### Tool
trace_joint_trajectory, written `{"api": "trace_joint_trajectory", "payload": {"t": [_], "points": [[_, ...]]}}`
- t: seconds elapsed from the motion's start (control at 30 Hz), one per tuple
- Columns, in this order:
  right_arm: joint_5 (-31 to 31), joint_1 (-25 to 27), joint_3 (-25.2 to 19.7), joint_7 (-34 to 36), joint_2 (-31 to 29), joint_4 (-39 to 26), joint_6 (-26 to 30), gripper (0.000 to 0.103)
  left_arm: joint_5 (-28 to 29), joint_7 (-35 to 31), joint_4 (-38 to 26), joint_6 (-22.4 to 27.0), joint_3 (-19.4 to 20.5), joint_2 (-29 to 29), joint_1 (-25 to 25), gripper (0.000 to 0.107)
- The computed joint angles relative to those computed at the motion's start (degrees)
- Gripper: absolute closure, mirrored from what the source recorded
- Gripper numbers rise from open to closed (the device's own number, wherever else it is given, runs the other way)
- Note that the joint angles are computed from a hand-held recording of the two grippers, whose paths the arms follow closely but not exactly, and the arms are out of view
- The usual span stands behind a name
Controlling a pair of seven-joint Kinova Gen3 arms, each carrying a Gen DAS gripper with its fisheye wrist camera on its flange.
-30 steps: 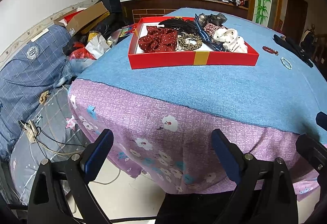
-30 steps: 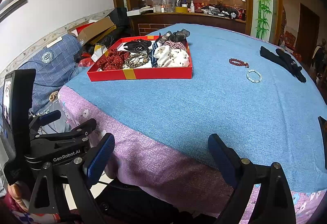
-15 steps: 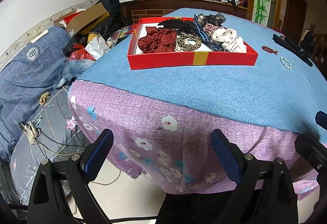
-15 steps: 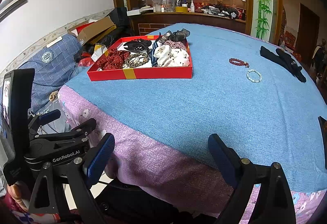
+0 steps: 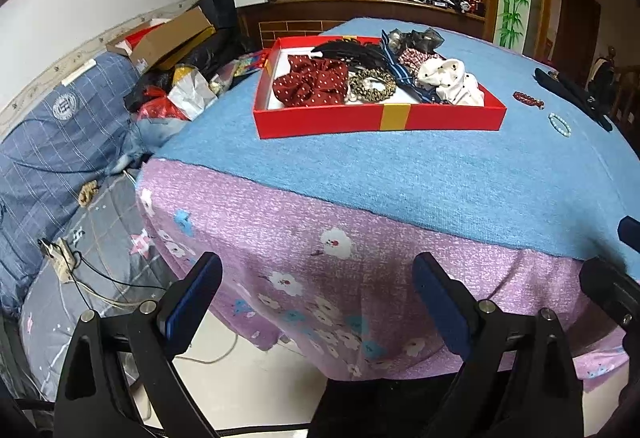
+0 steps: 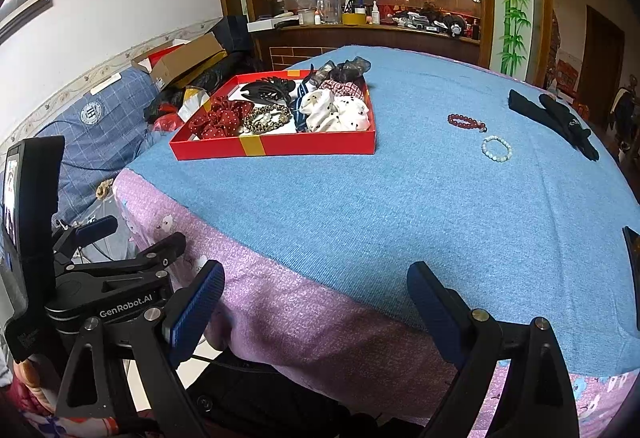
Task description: Organize jewelry
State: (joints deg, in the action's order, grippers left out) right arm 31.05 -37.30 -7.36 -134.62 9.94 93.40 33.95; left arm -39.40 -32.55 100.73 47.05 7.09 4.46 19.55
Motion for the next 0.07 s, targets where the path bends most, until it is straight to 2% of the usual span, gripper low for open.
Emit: {"api": "trace_joint_trajectory", "payload": {"t": [0.07], "points": [[0.13, -0.03, 0.07, -0.28, -0.02, -0.02, 0.00, 0.008, -1.30, 1.31, 0.14, 0.51, 0.11, -0.03, 0.42, 0.012]]}}
